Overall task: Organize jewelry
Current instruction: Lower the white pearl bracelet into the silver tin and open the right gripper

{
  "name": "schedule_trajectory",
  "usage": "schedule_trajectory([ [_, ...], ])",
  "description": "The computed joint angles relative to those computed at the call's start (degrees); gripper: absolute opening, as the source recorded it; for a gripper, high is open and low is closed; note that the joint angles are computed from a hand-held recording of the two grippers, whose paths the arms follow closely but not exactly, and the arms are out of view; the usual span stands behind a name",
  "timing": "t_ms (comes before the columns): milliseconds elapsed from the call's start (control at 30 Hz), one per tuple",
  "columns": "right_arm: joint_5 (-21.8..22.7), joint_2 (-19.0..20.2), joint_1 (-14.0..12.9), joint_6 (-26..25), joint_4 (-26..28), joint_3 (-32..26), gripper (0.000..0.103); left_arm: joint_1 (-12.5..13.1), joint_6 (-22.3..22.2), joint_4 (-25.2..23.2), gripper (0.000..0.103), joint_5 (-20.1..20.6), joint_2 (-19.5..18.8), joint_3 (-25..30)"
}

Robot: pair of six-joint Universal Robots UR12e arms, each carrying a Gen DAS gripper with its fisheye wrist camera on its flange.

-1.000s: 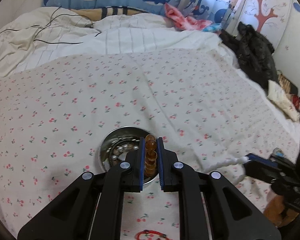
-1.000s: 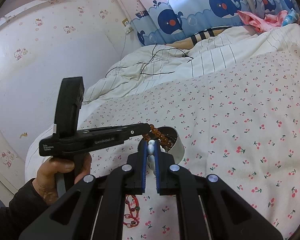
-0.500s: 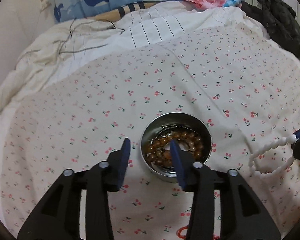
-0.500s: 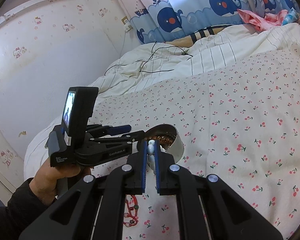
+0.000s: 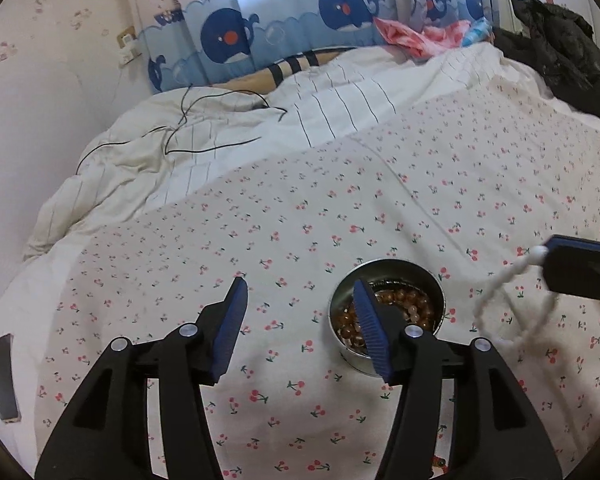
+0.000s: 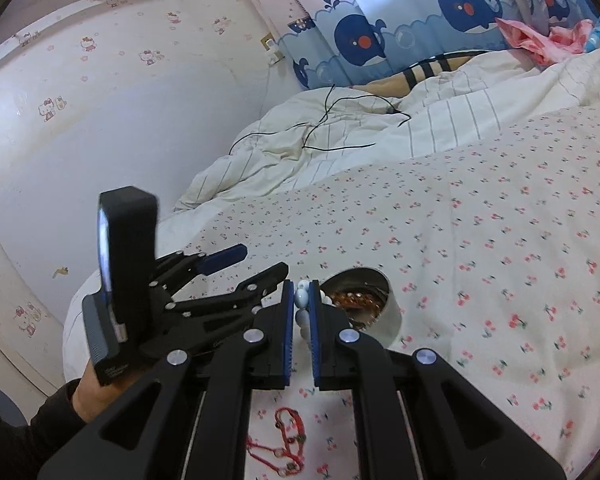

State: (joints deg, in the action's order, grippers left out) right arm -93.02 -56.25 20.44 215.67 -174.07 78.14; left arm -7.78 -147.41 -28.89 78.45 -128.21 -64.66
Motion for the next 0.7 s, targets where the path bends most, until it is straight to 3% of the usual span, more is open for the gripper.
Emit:
schedule_trajectory([
  [533, 6.1, 6.0, -1.0, 0.7, 4.2, -9.4, 0.008, 0.8, -1.2, 4.3, 0.061, 0.6, 0.3, -0.5],
  [667, 6.8, 6.8, -1.2, 1.4, 5.2, -10.5, 0.008, 1.7, -4.1, -0.5, 0.063, -0.6, -0.3, 1.8],
  [700, 6.8, 6.8, -1.2, 1.5, 5.4, -10.6, 0.008, 2.4, -6.5, -3.9, 0.064, -2.5, -0.7, 3.3],
])
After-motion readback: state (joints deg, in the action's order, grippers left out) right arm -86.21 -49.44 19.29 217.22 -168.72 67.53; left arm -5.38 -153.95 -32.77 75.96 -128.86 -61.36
